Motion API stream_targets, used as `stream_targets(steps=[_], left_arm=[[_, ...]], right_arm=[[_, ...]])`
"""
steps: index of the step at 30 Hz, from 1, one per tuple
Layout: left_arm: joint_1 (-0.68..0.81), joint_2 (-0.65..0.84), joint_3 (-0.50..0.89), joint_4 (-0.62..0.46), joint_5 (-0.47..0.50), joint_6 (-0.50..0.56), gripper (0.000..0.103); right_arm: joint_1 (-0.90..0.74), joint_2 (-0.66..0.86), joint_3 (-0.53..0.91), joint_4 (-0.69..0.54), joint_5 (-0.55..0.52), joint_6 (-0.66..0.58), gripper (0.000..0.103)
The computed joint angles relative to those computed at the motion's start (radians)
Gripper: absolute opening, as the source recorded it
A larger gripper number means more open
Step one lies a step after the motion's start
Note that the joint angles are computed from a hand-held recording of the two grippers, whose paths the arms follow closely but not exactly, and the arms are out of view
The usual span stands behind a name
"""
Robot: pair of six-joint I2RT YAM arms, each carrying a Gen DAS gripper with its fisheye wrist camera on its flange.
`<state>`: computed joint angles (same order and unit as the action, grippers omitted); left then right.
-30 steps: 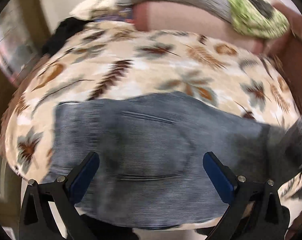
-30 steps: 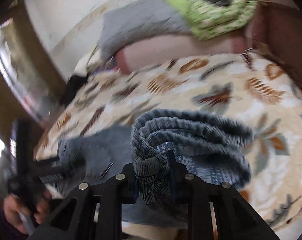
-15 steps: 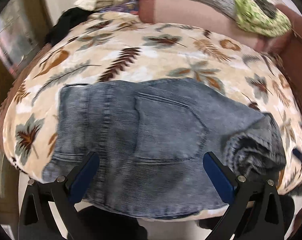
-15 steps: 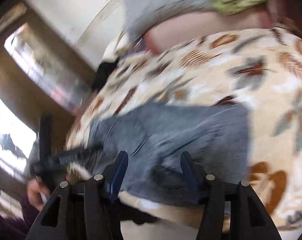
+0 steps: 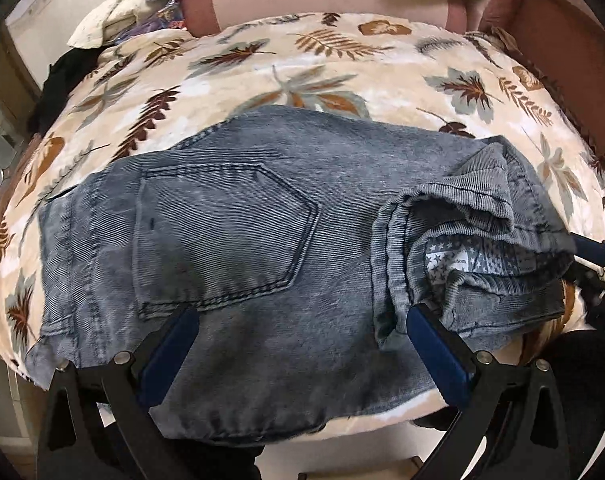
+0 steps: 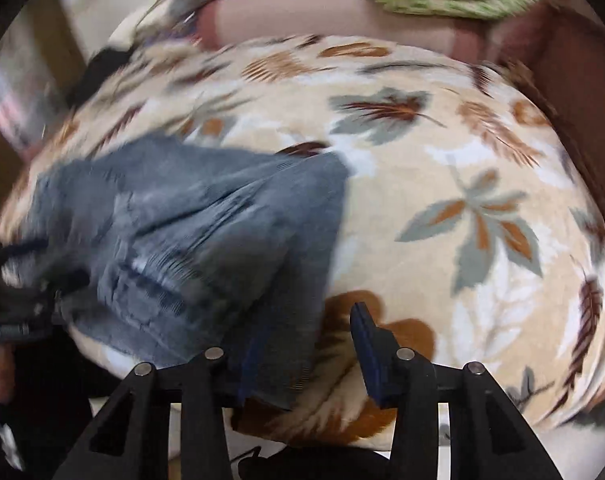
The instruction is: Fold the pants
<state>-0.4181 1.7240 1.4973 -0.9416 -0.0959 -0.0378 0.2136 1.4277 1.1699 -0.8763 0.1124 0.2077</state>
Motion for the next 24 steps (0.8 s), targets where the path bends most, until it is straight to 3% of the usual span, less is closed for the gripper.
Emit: stream_targets(steps=[5,9,12,20,24], left_arm=[[0.008,0.042,0.002,0.006,0.032,0.007,0.103],[0.027,0.048,-0.003,0.007,0.070,0.001,0.103],[0.040,0.038,-0.003,-0.003,0.079,0.006,0.103],[0.141,-0.014,-0.024,-0.004,0.090,0.009,0.103],[0.225,-0.080,-0.030,0.001,0.073,0.013,0.103]], right_arm=[[0.037,0.098,0.130,0.006,0.033,-0.045,0.045],[-0.024,0.188,0.292,0.146,-0.121,0.021,0.045],[-0.073,0.288,0.404,0.143,-0.223,0.107,0.046],[-0.071,0.163,0.183,0.207,-0.315,0.141,0.046],[0.043,0.209,0.194,0.229,-0.219,0.122,0.046]])
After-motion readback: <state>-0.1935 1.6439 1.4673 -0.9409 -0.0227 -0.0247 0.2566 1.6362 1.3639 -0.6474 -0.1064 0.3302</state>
